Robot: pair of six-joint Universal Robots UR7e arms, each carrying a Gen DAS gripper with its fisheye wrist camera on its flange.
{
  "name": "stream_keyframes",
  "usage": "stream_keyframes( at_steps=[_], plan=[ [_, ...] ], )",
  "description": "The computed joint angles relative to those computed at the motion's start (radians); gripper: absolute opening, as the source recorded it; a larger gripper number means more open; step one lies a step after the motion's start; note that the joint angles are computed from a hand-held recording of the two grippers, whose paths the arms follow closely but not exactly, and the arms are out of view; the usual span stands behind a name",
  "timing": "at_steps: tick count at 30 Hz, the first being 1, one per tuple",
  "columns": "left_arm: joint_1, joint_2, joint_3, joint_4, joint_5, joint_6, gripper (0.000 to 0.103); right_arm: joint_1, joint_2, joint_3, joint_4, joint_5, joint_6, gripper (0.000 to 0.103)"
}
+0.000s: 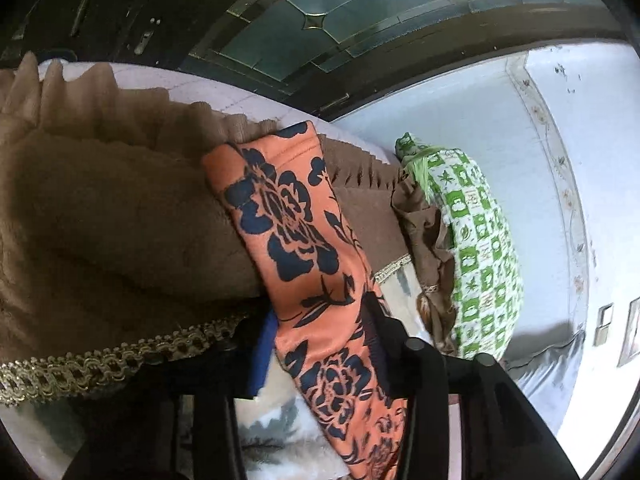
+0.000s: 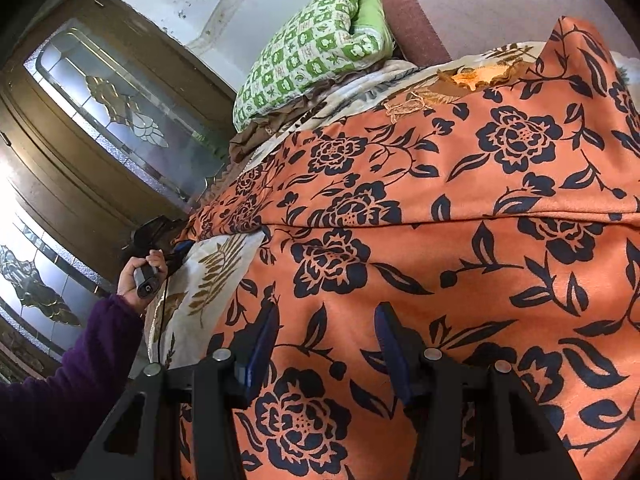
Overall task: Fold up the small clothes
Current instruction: 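Fold the held sleeve with the left gripper onto the blouse body and release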
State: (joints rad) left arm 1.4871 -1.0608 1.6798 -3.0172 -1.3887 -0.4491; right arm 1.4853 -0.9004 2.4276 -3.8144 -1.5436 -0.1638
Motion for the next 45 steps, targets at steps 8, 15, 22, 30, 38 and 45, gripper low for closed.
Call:
stream_keyframes(
  at_steps=[8, 15, 22, 30, 38, 45],
  plan=[
    [-0.048, -0.020, 0.020, -0.011, 0.086, 0.085, 0.009, -0.002, -0.013, 0.017, -0.039, -0.006, 0.004, 0.054],
    [-0.103, -0.058, 0.068, -0.032, 0.082, 0.164, 0.005, -0.018, -0.036, 0.039, -0.089, -0.005, 0.025, 0.054],
    [-0.233, -0.091, 0.111, 0.011, 0.082, 0.250, 0.005, -0.078, -0.097, 0.085, -0.150, 0.066, 0.075, 0.054],
    [-0.464, -0.034, 0.166, 0.110, 0.062, 0.329, 0.005, -0.198, -0.235, 0.182, -0.244, 0.144, 0.120, 0.054],
    [-0.615, 0.207, 0.190, 0.183, -0.044, 0.311, 0.005, -0.379, -0.433, 0.290, -0.281, 0.257, 0.148, 0.054],
    [-0.678, 0.275, 0.247, 0.257, -0.035, 0.324, 0.043, -0.446, -0.529, 0.301, -0.228, 0.250, 0.152, 0.067]
  ],
)
